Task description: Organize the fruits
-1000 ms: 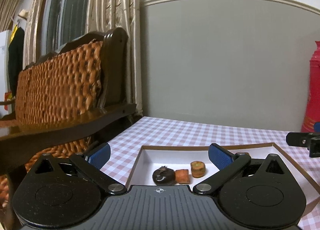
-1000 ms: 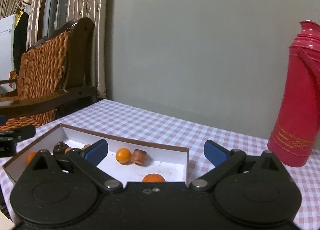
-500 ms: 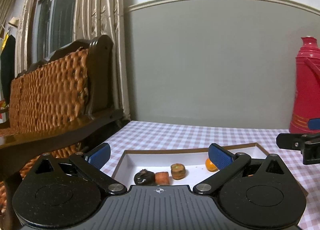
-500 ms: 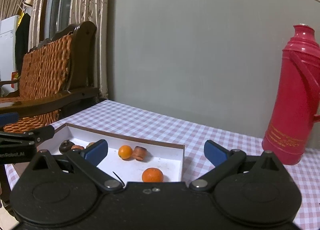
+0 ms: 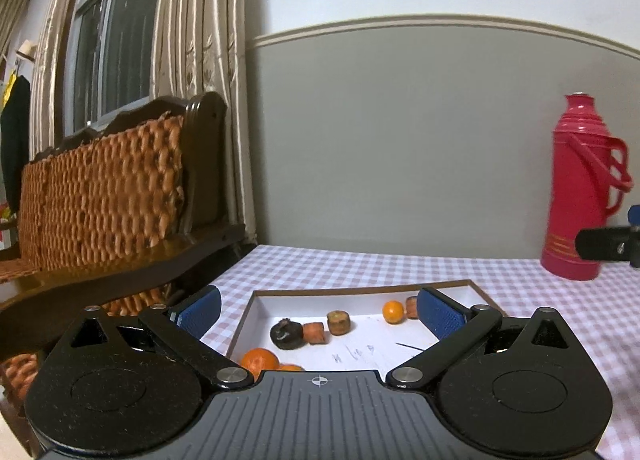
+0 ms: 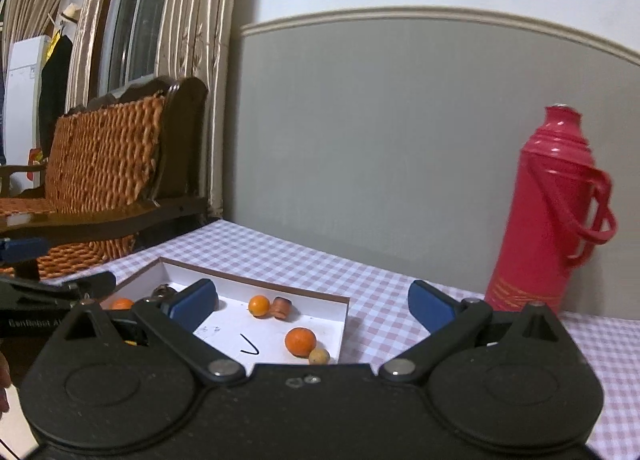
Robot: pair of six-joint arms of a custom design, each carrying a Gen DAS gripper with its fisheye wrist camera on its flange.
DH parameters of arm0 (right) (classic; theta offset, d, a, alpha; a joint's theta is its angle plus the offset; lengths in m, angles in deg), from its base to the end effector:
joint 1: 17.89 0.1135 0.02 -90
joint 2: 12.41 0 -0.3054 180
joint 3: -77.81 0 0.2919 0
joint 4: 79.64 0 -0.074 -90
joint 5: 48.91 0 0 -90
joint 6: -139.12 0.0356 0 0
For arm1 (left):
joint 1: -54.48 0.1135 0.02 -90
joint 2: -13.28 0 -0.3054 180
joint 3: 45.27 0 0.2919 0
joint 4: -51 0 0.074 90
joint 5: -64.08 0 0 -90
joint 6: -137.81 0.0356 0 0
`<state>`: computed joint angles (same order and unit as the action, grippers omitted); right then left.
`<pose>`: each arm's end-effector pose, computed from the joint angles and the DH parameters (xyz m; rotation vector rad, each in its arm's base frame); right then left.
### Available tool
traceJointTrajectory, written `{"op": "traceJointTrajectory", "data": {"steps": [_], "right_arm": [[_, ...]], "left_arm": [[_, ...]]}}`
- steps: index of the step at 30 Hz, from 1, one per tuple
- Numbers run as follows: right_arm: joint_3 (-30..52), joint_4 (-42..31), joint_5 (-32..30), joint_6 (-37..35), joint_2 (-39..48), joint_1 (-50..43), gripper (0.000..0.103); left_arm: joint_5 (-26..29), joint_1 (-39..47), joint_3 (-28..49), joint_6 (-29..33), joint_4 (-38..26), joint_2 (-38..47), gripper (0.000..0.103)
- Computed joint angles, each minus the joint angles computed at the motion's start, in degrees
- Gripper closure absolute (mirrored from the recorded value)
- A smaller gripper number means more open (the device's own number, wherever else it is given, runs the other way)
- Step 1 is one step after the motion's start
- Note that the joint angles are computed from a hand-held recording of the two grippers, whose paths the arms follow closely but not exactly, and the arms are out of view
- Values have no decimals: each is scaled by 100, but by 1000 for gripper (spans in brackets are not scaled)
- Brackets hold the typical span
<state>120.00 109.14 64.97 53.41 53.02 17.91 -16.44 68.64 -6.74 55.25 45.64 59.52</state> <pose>0.2229 0.1430 0.2495 -0.2025 1.7913 0.1191 0.1995 0.0443 0.2702 0.0128 1.7973 0.1209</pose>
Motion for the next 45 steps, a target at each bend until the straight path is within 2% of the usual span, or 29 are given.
{"op": "traceJointTrajectory", "data": {"steps": [9, 14, 17, 18, 22, 23, 24, 26, 27, 29, 31, 33, 37, 42, 45], "right_arm": [[-567, -1036, 1592, 377, -1529, 1415, 6], [-865, -1486, 2472, 817, -1993, 2288, 6], [-1111, -1382, 3081, 978, -2114, 2782, 6], [-1274, -1117, 3058, 863, -2180, 2824, 6], [-1744, -6, 3358, 501, -1982, 2991, 6], [-1889, 465, 3472, 297, -1810, 3023, 6], [-1993, 594, 3614, 290, -1758, 3103, 6], [-2198, 864, 3583, 460, -1529, 3108, 6], [-2301, 968, 3629, 674, -1331, 3149, 6], [-2135, 317, 3619, 1238, -1148, 3093, 6], [-2261, 807, 4046, 1013, -1048, 3347, 6], [-2367, 1012, 4066, 948, -1088, 3419, 6], [-2355, 817, 4050, 1048, -1175, 3382, 6], [-2439, 1186, 4099, 864, -1191, 3414, 6], [-2445, 1161, 4058, 905, -1253, 3375, 6]], "left_arm": [[1199, 1017, -197, 335, -1492, -1750, 0], [2410, 2116, -249, 607, -2281, -2599, 0], [3166, 2800, -429, 609, -2532, -3240, 0], [3541, 3106, -521, 594, -2548, -3425, 0], [4208, 3662, -869, 495, -2627, -3924, 0], [4139, 3641, -992, 553, -2660, -4080, 0], [3965, 3505, -1088, 688, -2751, -4177, 0], [3531, 3113, -1146, 796, -2815, -4266, 0], [3487, 3039, -1149, 765, -2770, -4252, 0], [3533, 3054, -1153, 703, -2754, -4182, 0], [3809, 3251, -1153, 562, -2693, -4069, 0], [3929, 3355, -1178, 435, -2691, -4118, 0], [4165, 3515, -1283, 365, -2713, -4380, 0], [3960, 3303, -1309, 269, -2724, -4467, 0], [3845, 3209, -1296, 257, -2758, -4481, 0]]}}
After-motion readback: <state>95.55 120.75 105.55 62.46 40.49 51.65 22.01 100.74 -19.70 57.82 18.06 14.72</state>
